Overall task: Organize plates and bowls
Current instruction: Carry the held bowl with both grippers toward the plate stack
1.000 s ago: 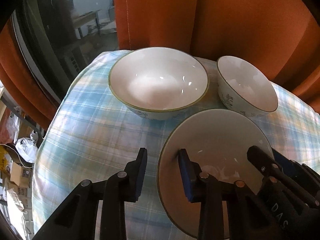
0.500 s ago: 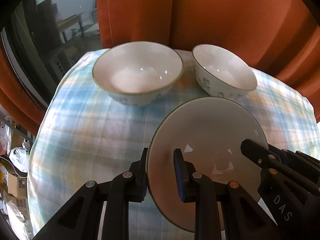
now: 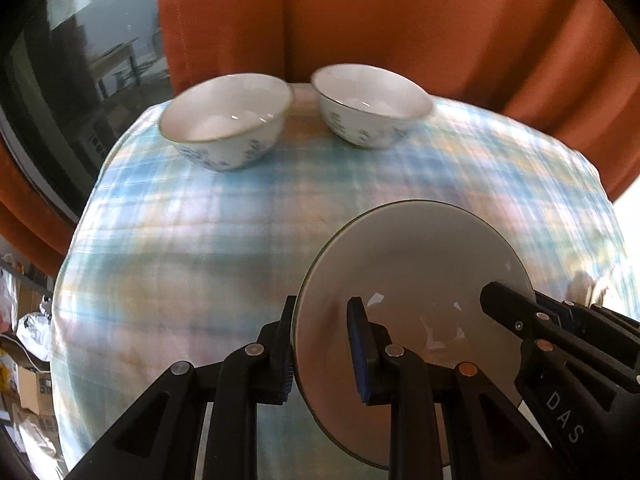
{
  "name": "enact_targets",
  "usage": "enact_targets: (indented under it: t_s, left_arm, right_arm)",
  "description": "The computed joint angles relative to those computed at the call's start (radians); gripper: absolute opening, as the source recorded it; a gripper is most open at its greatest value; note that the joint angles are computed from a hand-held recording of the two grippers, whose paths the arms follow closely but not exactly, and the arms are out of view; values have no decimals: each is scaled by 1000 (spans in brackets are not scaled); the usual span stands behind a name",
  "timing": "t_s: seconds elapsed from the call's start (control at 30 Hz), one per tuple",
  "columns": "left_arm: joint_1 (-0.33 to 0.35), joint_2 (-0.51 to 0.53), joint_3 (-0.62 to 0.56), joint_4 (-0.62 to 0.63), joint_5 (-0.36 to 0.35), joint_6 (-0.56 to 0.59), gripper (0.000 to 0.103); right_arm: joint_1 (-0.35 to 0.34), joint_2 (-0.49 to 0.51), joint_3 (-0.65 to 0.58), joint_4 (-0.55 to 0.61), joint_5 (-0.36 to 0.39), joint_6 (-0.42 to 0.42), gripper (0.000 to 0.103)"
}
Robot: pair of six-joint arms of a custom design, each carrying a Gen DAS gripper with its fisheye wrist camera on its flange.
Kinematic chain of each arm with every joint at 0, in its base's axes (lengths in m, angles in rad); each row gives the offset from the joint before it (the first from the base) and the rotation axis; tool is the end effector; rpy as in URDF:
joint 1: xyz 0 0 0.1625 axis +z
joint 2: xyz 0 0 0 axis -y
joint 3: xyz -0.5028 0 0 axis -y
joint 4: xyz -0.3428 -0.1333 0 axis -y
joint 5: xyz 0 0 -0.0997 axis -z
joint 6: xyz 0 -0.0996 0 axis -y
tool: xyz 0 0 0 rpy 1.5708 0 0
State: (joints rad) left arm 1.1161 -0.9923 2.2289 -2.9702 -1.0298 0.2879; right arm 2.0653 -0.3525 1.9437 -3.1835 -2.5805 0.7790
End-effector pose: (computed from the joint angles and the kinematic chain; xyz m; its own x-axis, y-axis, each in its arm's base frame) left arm -0.0536 -0.5299 0.1916 -0.6505 0.5408 -0.5333 0.6446 0.7644 -0.0111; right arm 0.3116 -0.4747 -0.0575 -0.6728 0.4500 0.5873 -0.0025 0.7924 -0.6100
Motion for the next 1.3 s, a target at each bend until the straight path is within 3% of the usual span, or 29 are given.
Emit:
enact_targets:
  t_s: [0.23,0.57,0.93,1.3]
  left_arm:
    - [-66,-43,109,2,0,-22,21]
    - [-174,-56,239,-15,43,-137,21]
    - [-223,54,354,-231,114,-230,24]
    - [-257,66,367,-169,164,-419,26]
  right_arm:
    - [55,-35,115,52,-1,191,15]
    - [95,-55,275,-50,15,271,15]
    - [63,1,390,-339,35,92,15]
    - [48,20,431,-491,58,-101,15]
